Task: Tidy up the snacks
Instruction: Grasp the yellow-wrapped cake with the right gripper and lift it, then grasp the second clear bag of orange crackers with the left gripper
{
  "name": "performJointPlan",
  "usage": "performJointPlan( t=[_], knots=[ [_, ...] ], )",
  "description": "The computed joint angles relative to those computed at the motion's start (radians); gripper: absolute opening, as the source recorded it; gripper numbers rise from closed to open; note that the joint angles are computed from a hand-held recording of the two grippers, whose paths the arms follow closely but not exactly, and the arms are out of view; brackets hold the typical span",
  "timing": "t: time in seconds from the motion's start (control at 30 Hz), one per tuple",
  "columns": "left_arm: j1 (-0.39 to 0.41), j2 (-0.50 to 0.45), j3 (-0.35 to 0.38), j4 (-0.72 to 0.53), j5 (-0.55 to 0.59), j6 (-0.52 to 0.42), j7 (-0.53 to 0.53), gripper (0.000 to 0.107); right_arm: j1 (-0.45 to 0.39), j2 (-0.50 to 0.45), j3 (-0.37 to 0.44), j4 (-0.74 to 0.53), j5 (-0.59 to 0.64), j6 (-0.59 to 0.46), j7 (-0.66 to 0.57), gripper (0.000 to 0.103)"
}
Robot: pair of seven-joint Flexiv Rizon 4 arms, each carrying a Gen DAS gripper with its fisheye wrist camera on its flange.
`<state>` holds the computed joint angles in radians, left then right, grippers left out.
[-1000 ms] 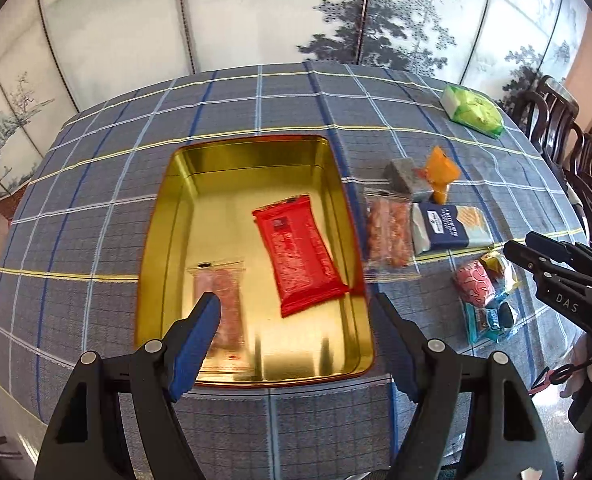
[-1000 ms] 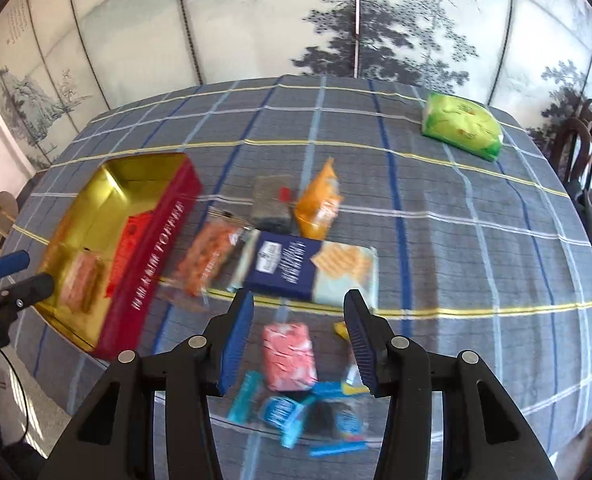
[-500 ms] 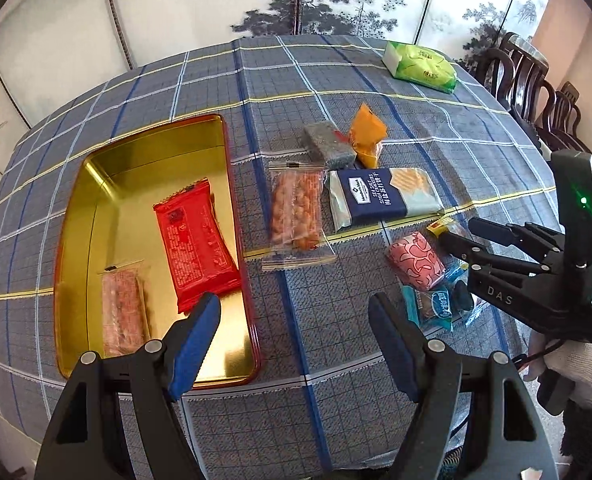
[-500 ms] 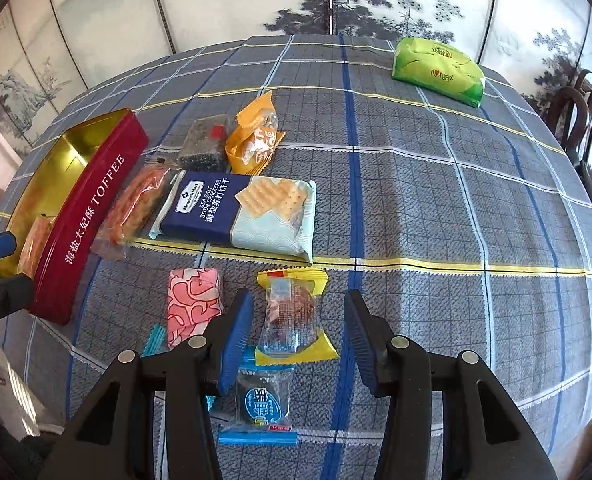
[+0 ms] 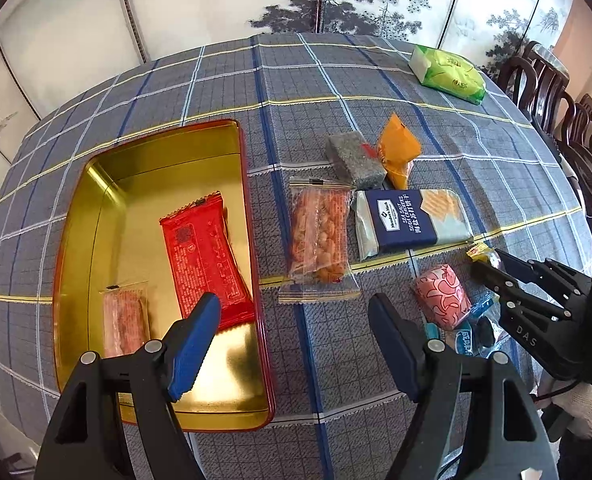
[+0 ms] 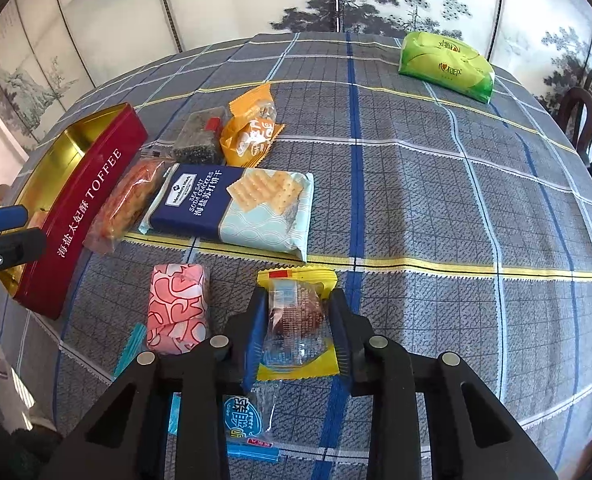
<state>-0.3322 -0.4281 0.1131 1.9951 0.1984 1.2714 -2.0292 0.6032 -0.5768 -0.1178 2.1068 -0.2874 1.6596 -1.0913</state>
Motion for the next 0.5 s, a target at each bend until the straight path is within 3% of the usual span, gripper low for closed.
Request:
performJointPlan(
  t=[0.23, 0.4, 0.5],
  knots=[
    [0.001, -0.048, -0.006, -0.065, -0.012, -0.034, 0.021, 0.070, 0.207, -0.084, -0.294, -0.021, 0.091, 0.084, 0.026, 0.029],
    [-0.012, -0.082, 0.005, -0.122, -0.008, -0.067, 0.032, 0.067, 0.211, -0.148, -0.338, -0.092, 0.153, 0.082, 0.015, 0.030],
    [0.003, -0.091, -0.012, -0.143, -0.017, -0.080, 0.054, 0.055, 0.181, -0.166, -0.311, -0.116, 0.174, 0.094, 0.014, 0.030]
  ],
)
